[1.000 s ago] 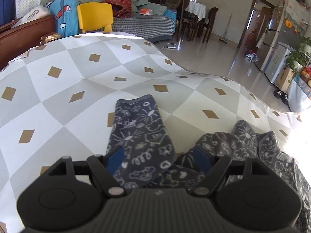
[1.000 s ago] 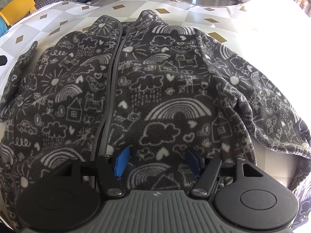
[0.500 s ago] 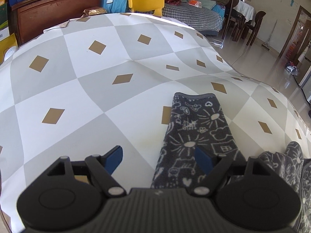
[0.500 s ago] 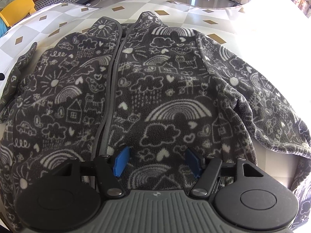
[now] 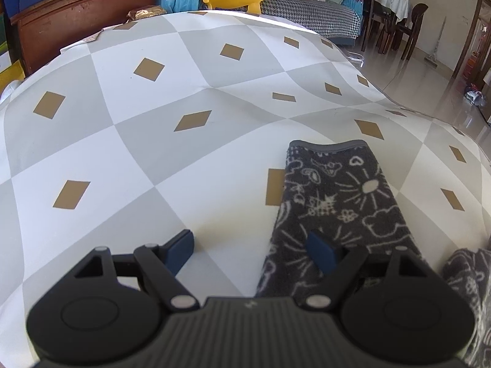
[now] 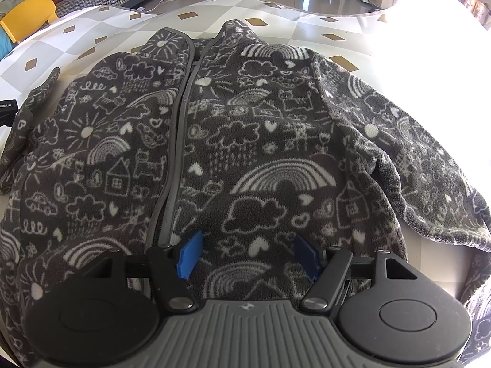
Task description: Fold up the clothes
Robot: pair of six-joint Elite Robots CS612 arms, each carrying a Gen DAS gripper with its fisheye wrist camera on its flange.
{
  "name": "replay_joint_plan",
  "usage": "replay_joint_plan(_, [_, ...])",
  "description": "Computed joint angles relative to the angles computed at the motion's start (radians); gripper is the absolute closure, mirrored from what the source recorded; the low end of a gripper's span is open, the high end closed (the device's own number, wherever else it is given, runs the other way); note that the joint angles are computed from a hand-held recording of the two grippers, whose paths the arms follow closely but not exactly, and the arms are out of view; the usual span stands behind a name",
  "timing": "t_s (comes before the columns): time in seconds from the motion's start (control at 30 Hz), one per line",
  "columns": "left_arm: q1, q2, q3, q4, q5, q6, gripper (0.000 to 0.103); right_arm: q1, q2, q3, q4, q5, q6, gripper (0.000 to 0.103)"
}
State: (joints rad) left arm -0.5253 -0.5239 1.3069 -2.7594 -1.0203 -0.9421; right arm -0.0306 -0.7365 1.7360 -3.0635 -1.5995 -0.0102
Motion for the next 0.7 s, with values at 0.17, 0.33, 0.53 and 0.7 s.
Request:
replay_joint_plan(0.17, [-0.005,0.009,-0.013,0.022,0.034,0.041,0.028,0.002,0.004,-0.004,-0.005,-0.001,-0.002,0.035])
replay_joint_plan(0.33, [-0.006,-0.005,-0.003,0.084,0.066,-0.015,0.034,0.005,0.006,-0.007,-0.006,-0.006,-0.002,0.035])
replay_joint_plan(0.53, [-0.005,-0.04,0.039,0.198,0.106,-0.127,0.026,0.005,0.006,-0.006,-0.013,-0.006,-0.007,0.035])
replay_joint_plan(0.7, [-0.004,-0.076,0.084,0.274,0.112,-0.201,0.021,0.008,0.008,-0.007,-0.017,-0.013,-0.013,0.035])
